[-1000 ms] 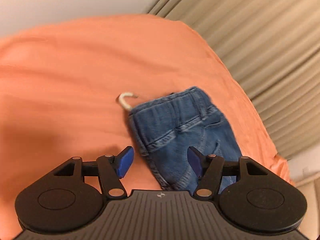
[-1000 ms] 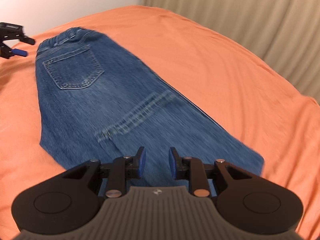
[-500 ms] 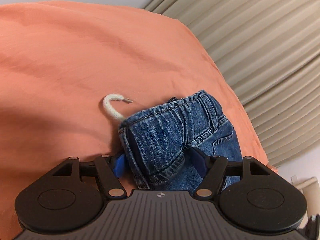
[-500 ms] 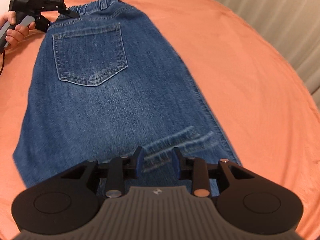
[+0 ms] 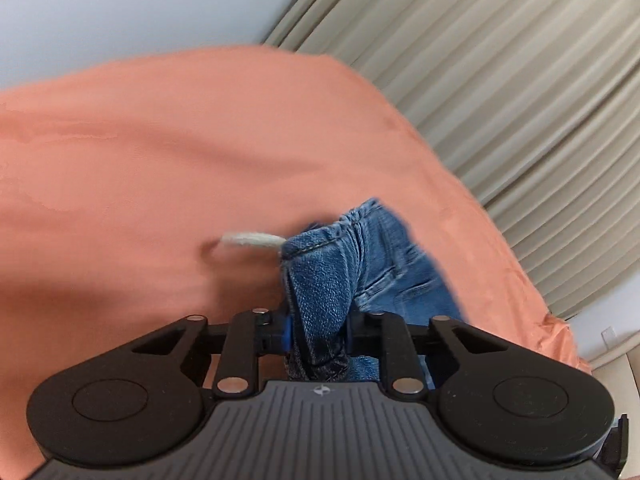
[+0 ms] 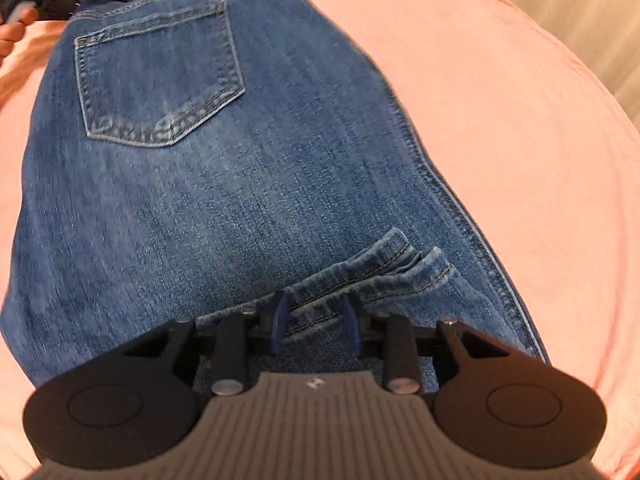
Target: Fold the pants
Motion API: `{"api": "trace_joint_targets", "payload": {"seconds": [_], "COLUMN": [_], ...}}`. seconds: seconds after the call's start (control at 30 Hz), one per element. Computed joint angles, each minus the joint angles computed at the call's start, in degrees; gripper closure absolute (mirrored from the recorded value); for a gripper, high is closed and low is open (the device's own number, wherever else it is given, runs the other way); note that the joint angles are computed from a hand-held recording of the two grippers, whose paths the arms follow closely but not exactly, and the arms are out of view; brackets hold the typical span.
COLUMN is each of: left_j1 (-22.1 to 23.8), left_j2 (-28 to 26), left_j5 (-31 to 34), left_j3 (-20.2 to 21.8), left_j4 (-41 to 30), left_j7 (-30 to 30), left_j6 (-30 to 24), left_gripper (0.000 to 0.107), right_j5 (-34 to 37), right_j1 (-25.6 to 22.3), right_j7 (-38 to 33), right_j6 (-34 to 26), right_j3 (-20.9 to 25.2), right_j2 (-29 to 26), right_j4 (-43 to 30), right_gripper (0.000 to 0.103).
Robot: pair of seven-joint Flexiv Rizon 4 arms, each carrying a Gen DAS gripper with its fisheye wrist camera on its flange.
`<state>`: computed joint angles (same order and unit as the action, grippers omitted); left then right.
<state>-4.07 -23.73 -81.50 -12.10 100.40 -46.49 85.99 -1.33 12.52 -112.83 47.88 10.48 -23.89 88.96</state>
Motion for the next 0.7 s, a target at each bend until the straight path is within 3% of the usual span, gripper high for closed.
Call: {"api": "trace_joint_targets", "payload": {"seconds": [0.23, 0.27, 0.37, 0.47, 0.57, 0.7], "left_j1": [-2.19, -3.25, -7.98, -17.34, -24.12, -30.28], "left_j2": [5.21, 5.69, 6.11, 4.77, 2.94, -0.93], "left_j5": [8.07, 11.59, 28.45, 50.25, 63.77, 76.07], "left_j3": [-1.07, -0.28, 5.44, 17.94, 24.45, 27.91], "left_j4": [-1.5, -1.88, -4.2, -10.73, -17.91, -27.54], "left_j7": [-0.75, -3.19, -16.02, -32.61, -42.02, -49.27], "left_j6": [2.29, 2.51, 1.47, -2.98, -7.06, -12.3], "left_gripper": [0.086, 0.086, 0.086, 0.086, 0.086, 0.087], "right_j5": [4.53, 4.91, 6.74, 9.77, 12.44, 16.25], "right_j1": [-2.5, -2.97, -4.43, -5.7, -6.68, -7.22], "right_j7": [5.82, 6.52, 9.12, 11.65, 11.92, 9.89], "right_j6": [4.02, 4.21, 4.56, 4.85, 5.84, 5.13], "right_j3": [-0.49, -0.66, -1.35, -2.02, -2.85, -4.68], "right_j2": [7.92, 9.57, 14.47, 19.21, 24.01, 30.44], "right_j4": [5.55, 6.88, 10.5, 14.07, 18.42, 23.13], "right_gripper": [0.078, 0.078, 0.077, 0.077, 0.077, 0.077]}}
